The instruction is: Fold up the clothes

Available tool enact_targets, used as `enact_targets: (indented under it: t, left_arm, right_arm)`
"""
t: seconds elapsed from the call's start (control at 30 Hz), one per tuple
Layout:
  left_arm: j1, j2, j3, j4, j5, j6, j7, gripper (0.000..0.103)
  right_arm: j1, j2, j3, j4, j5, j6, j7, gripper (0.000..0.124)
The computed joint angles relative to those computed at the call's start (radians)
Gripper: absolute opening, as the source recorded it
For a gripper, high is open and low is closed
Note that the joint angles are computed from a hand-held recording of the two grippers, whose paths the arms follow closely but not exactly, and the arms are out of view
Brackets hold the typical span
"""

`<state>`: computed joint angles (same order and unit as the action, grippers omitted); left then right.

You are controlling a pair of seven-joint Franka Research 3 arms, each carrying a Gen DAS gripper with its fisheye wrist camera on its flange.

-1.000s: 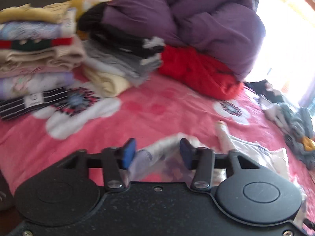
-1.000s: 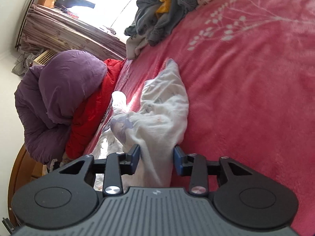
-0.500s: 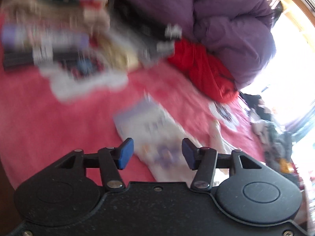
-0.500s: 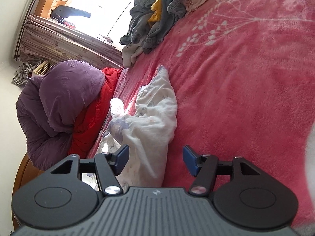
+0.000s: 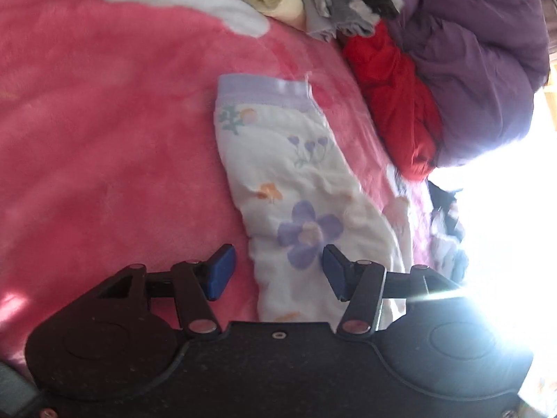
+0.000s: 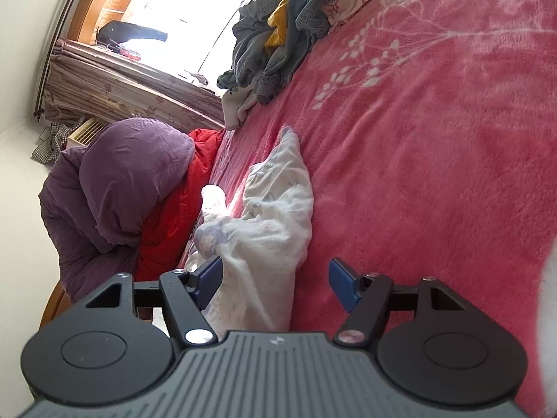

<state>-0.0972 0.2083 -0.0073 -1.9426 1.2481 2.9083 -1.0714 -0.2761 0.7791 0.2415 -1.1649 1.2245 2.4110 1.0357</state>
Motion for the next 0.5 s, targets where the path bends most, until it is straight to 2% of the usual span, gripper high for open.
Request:
enact_targets:
  t: [0.13,0.17,0.2,0.23,0.3,0.33,0.5]
  left_arm:
    - [-0.008,0.022,0.031,0.027,0.163,0.018,-0.175,0.052]
    - [-0.004,0.022,0.032,0.029,0.206,0.023,-0.219,0.043]
    - [0.005,0.025,0.03,0.031,0.237,0.035,-0.245,0.014]
    - [0.013,0.024,0.026,0.032,0.264,0.039,-0.265,0.008]
    - [0.021,0.009,0.013,0.026,0.31,0.019,-0.292,0.006]
    - [0.023,-0.007,0.002,0.016,0.299,-0.013,-0.258,0.006]
    - [0.007,-0.105,-0.059,-0.031,0.177,-0.27,0.009,0.005]
  right_arm:
    - [0.015,0.085,0.007,0.116,-0.013,0.002,0.064,0.068]
    - [0.02,0.108,0.01,0.149,-0.025,0.002,0.086,0.068]
    - [0.025,0.129,0.013,0.179,-0.04,0.003,0.106,0.068]
    - [0.031,0.15,0.015,0.211,-0.057,0.002,0.126,0.069]
    - [0.041,0.187,0.023,0.272,-0.093,-0.002,0.16,0.072]
    - [0.044,0.205,0.03,0.299,-0.107,-0.004,0.178,0.073]
    - [0.052,0.35,0.074,0.52,-0.151,-0.037,0.345,0.078]
